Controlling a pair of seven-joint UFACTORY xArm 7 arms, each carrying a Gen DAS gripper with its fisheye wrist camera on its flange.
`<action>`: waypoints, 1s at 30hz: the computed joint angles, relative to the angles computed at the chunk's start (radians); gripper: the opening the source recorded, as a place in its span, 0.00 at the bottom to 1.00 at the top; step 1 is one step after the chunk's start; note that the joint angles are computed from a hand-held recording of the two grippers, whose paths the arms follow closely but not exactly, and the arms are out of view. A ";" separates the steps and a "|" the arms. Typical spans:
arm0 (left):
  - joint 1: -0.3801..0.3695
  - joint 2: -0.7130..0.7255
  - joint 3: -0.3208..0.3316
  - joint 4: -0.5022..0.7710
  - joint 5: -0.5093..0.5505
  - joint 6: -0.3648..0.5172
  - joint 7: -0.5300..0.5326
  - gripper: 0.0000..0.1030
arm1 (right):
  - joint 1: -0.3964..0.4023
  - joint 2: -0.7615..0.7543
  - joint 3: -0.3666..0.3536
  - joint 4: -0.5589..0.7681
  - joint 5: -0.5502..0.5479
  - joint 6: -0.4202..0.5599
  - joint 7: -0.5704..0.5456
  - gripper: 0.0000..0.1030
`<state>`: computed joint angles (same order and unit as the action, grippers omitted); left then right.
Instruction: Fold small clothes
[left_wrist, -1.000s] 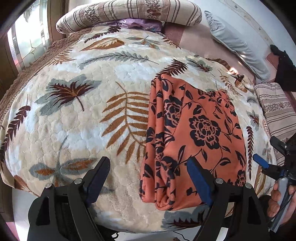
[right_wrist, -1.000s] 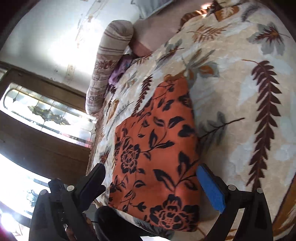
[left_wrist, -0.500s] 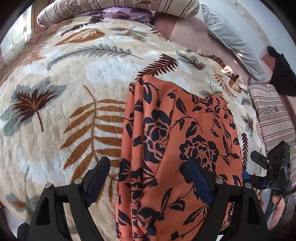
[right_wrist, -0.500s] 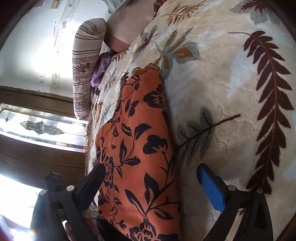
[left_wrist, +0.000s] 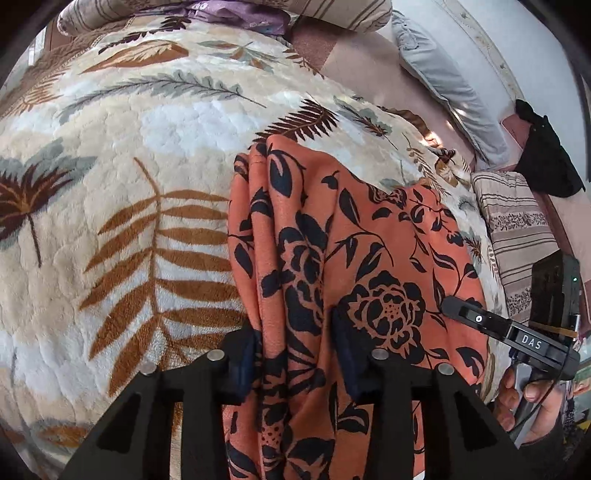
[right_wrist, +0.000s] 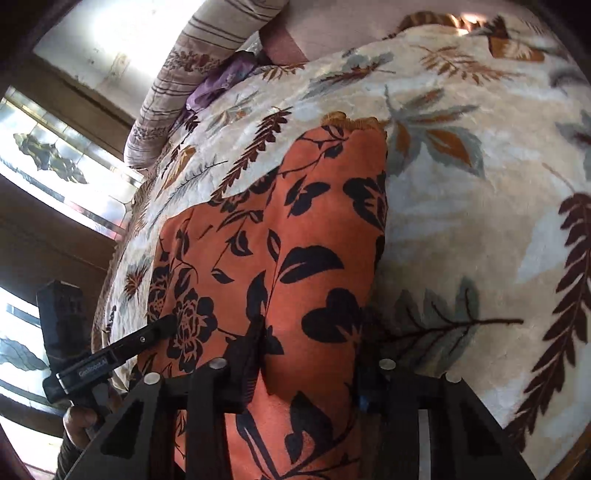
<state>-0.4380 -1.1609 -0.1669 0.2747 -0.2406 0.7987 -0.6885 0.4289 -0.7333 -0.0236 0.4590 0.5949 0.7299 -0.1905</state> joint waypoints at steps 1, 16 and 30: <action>0.008 0.012 -0.011 0.019 0.011 0.004 -0.004 0.30 | -0.005 -0.012 0.013 0.010 -0.021 0.002 0.000 0.36; 0.093 0.676 -0.135 0.425 0.188 -0.110 -0.011 0.50 | -0.251 0.133 -0.083 0.142 -0.179 -0.076 0.014 0.72; 0.020 0.518 -0.159 0.304 0.230 0.019 -0.132 0.69 | -0.063 0.025 -0.222 0.031 0.068 -0.040 -0.104 0.91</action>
